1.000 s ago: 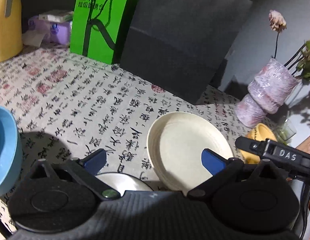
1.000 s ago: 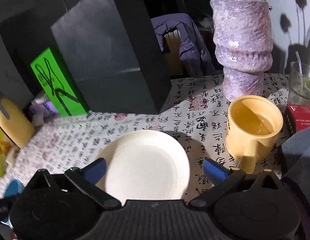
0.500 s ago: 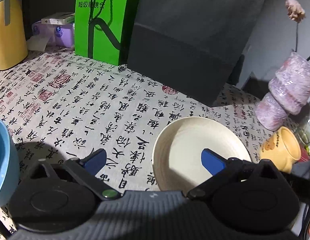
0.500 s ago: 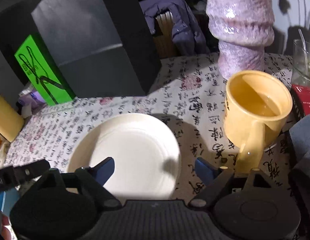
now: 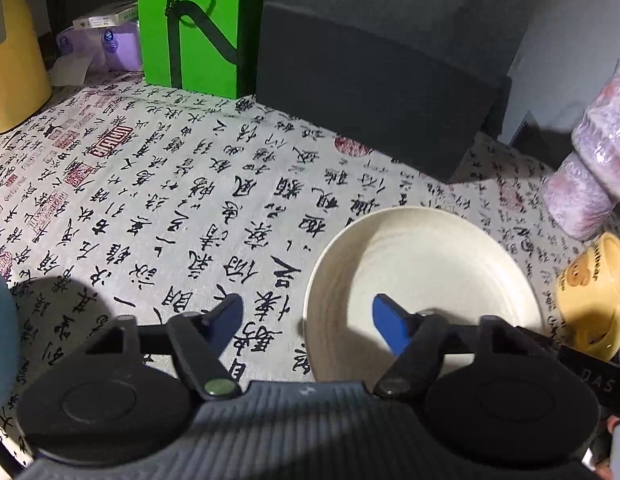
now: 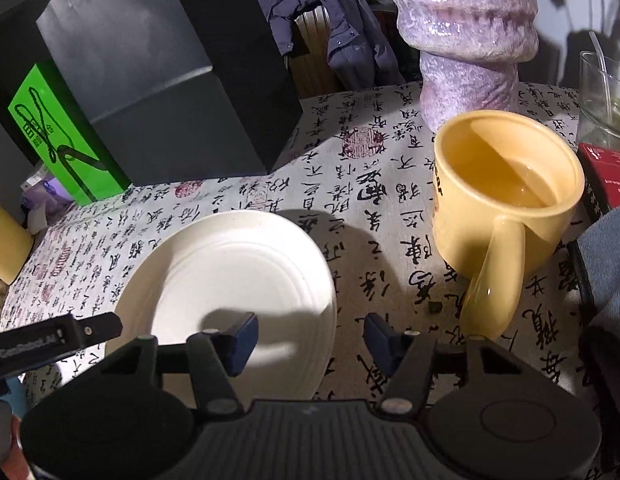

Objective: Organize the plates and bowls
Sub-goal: 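Close the left tool on the cream plate rim while the right tool closes too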

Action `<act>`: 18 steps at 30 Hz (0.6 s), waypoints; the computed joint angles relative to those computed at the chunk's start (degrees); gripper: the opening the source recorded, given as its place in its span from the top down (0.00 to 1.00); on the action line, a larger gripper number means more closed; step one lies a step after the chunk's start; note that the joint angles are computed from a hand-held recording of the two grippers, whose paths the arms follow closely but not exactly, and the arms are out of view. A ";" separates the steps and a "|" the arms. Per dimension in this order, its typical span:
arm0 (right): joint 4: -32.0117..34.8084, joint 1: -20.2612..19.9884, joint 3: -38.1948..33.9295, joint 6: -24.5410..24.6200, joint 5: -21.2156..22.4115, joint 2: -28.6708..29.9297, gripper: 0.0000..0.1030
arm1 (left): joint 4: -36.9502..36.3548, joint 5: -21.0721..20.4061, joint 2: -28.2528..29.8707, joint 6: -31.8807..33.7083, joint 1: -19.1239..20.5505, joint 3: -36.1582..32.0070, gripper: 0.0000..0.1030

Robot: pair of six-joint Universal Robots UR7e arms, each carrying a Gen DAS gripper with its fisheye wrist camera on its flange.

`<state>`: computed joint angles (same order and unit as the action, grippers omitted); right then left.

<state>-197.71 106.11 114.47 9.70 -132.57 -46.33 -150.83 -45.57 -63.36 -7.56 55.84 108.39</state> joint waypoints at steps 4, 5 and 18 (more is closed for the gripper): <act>0.03 -0.14 0.04 -0.20 0.32 0.09 0.57 | 1.54 -0.30 0.60 -0.60 0.32 -0.58 0.52; -0.02 -0.17 0.09 -0.25 0.27 0.12 0.62 | 2.10 -0.39 0.73 -0.79 0.34 -0.76 0.53; -1.04 -1.17 0.89 0.16 1.44 -0.19 0.85 | 3.68 0.30 1.49 -0.63 -0.17 -0.91 0.81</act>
<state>-198.74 104.93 115.35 9.86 -131.14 -46.52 -147.16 -45.27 -61.87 -8.19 55.66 107.48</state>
